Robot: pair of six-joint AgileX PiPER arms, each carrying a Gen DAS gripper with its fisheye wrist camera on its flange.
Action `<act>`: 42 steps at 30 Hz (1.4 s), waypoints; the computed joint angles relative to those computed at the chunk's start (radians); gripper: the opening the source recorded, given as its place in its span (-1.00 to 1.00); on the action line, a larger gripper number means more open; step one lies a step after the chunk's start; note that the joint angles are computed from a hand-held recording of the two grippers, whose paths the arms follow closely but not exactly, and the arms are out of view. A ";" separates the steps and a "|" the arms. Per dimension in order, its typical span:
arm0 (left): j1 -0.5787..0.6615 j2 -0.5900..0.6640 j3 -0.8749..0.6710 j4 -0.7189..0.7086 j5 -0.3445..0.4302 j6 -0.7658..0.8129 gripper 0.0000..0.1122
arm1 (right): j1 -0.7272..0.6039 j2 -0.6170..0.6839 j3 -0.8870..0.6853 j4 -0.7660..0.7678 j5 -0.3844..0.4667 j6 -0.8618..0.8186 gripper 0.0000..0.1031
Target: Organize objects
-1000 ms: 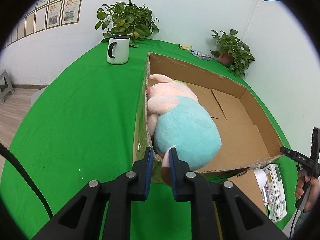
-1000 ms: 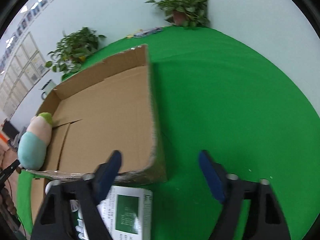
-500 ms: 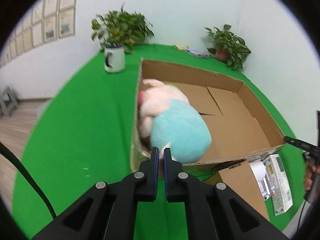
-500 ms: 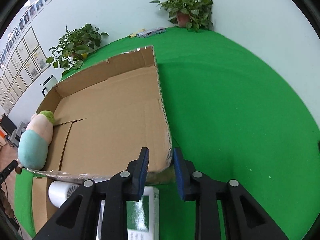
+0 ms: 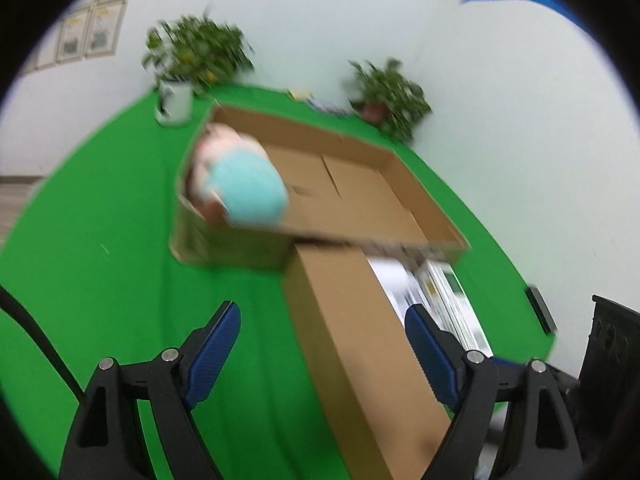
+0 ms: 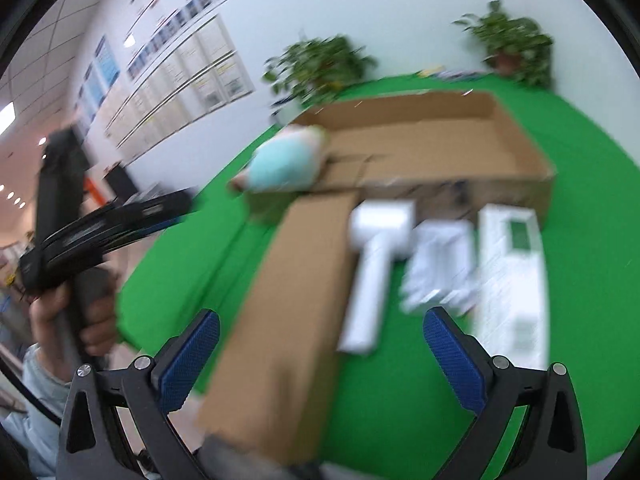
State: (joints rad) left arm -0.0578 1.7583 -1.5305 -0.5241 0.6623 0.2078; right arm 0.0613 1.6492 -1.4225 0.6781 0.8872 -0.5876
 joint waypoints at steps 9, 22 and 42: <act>-0.017 0.140 -0.019 -0.173 0.119 0.116 0.39 | 0.228 -0.069 0.147 -0.319 -0.138 0.239 0.98; 0.063 0.052 0.186 -0.342 0.143 0.226 0.40 | 0.262 -0.066 0.190 -0.223 -0.147 0.174 0.98; 0.069 0.049 0.165 -0.291 0.148 0.140 0.40 | 0.091 0.045 0.102 0.110 0.042 -0.019 0.22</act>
State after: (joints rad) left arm 0.0108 1.8073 -1.3651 -0.8151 0.8101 0.3482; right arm 0.1519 1.6942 -1.3208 0.7877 0.9290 -0.6066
